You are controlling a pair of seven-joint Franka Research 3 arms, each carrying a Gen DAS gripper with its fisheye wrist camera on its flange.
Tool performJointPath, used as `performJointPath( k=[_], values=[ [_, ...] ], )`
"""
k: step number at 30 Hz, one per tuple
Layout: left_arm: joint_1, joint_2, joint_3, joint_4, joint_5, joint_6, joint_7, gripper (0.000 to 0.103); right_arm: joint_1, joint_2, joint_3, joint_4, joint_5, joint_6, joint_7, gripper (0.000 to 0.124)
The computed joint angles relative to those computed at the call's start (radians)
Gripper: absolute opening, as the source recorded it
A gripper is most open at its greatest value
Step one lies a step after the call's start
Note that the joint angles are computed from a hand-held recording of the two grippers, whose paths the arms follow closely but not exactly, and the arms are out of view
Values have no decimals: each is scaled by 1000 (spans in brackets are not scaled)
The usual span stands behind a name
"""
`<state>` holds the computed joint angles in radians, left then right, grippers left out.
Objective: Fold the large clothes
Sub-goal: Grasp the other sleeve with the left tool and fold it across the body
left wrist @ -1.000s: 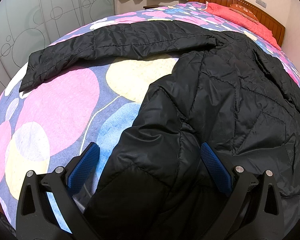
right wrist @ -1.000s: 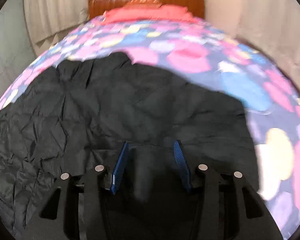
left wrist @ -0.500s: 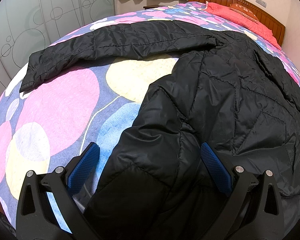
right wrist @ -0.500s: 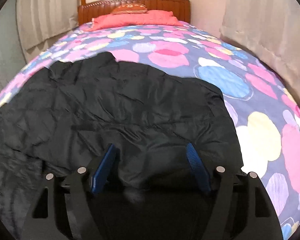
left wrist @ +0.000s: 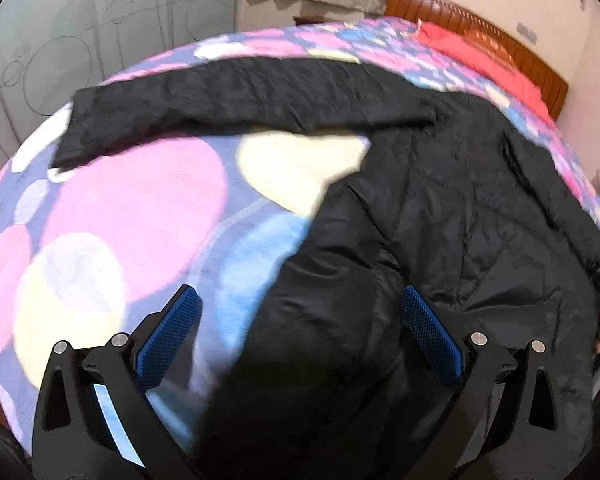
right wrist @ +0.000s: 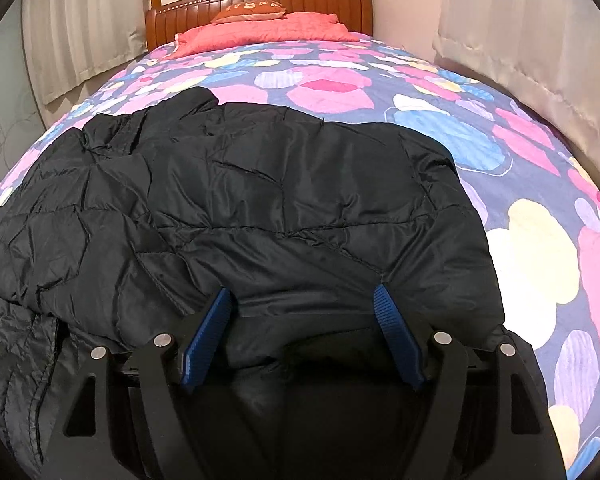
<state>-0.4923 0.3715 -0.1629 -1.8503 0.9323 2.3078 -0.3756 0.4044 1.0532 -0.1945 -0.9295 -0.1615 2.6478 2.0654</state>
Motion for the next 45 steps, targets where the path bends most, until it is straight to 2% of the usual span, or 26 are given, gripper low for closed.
performJointPath(
  k=[3,5,11,13,17,22,23,25,26,27,28,30,33,36,42,45],
  values=[
    [-1,-55,9,-61,35,-32,-54,101,5,-9,-5,-20,-3,13,5,73],
    [24,-93,10,-113,33,-32,-94,101,5,-12,-6,-25,-3,17,5,73],
    [131,-192,24,-283,114,98,-334,101,4,-11,-7,-24,-3,17,1,73],
    [164,-203,34,-314,185,156,-428,101,4,-12,-7,-24,-3,18,1,73],
    [224,-198,48,-327,295,217,-547,101,5,-13,-9,-26,-4,19,2,73],
    [268,-189,56,-330,386,236,-616,101,6,-15,-10,-30,-5,23,3,73],
    [266,-195,56,-335,419,227,-666,101,6,-14,-10,-29,-5,23,3,73],
    [269,-211,49,-354,462,221,-759,97,5,-14,-10,-29,-5,23,3,73],
    [270,-218,42,-359,442,200,-767,84,6,-15,-10,-30,-5,24,3,73],
    [274,-223,35,-363,405,180,-750,68,6,-15,-10,-30,-5,24,3,73],
    [279,-228,33,-368,389,176,-743,62,6,-16,-11,-34,-5,26,3,73],
    [286,-234,27,-369,351,155,-702,43,6,-15,-11,-31,-5,24,2,73],
    [280,-225,12,-335,252,72,-550,21,7,-16,-12,-33,-6,26,4,73],
    [261,-215,5,-297,242,0,-473,14,7,-17,-12,-35,-6,28,4,73],
    [200,-193,-14,-184,317,-140,-350,12,8,-21,-14,-42,-7,32,5,73],
    [174,-164,-15,-107,377,-151,-283,12,8,-21,-14,-44,-7,33,6,73]
  ],
)
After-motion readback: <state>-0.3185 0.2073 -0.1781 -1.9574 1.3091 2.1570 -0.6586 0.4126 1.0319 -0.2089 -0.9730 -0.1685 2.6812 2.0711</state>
